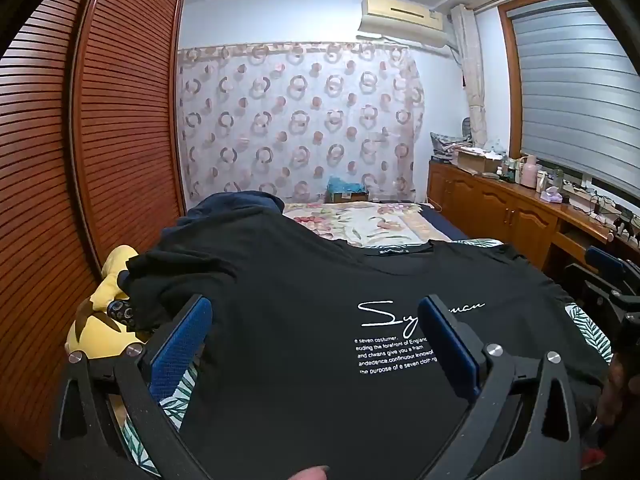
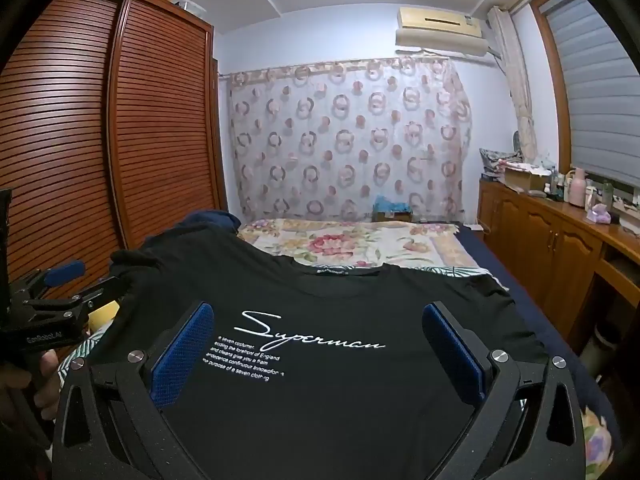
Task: Fold small clothes
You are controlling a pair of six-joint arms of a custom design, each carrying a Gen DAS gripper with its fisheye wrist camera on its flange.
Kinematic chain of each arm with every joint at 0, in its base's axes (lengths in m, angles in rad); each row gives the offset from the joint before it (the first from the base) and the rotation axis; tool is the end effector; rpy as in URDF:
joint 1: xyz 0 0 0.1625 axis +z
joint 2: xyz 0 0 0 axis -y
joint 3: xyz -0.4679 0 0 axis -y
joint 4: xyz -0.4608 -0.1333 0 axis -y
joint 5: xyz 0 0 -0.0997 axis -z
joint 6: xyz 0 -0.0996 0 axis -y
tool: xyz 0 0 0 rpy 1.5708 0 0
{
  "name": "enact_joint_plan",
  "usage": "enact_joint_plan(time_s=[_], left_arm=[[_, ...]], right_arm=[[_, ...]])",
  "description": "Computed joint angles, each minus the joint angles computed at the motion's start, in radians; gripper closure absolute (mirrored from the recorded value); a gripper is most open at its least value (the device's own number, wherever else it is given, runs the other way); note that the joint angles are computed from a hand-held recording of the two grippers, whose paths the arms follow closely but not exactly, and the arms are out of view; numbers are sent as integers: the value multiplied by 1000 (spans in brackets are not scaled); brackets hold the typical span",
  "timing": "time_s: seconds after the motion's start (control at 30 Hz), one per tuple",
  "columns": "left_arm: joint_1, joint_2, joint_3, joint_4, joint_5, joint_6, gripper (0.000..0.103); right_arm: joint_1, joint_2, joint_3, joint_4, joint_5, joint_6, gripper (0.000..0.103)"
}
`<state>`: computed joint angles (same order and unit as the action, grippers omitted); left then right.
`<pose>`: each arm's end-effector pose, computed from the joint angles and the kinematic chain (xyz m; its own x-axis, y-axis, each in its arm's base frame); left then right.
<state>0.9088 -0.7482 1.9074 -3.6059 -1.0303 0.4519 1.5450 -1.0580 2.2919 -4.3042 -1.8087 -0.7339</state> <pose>-0.2581 -0.6314 0.0804 -0.6551 0.4142 -0.6318 0.7555 0.3603 -0.5471 0.0973 -0.4882 0.2279 -0.7181 0.1454 0.6805 -0.6453 0.2271 -0.7294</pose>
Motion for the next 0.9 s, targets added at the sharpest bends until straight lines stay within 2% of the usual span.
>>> enact_joint_plan(time_s=[0.9], left_arm=[[1,8,-3,-28,-1,29,0]], right_arm=[[-6,-1,-1,-6,10,0,0]])
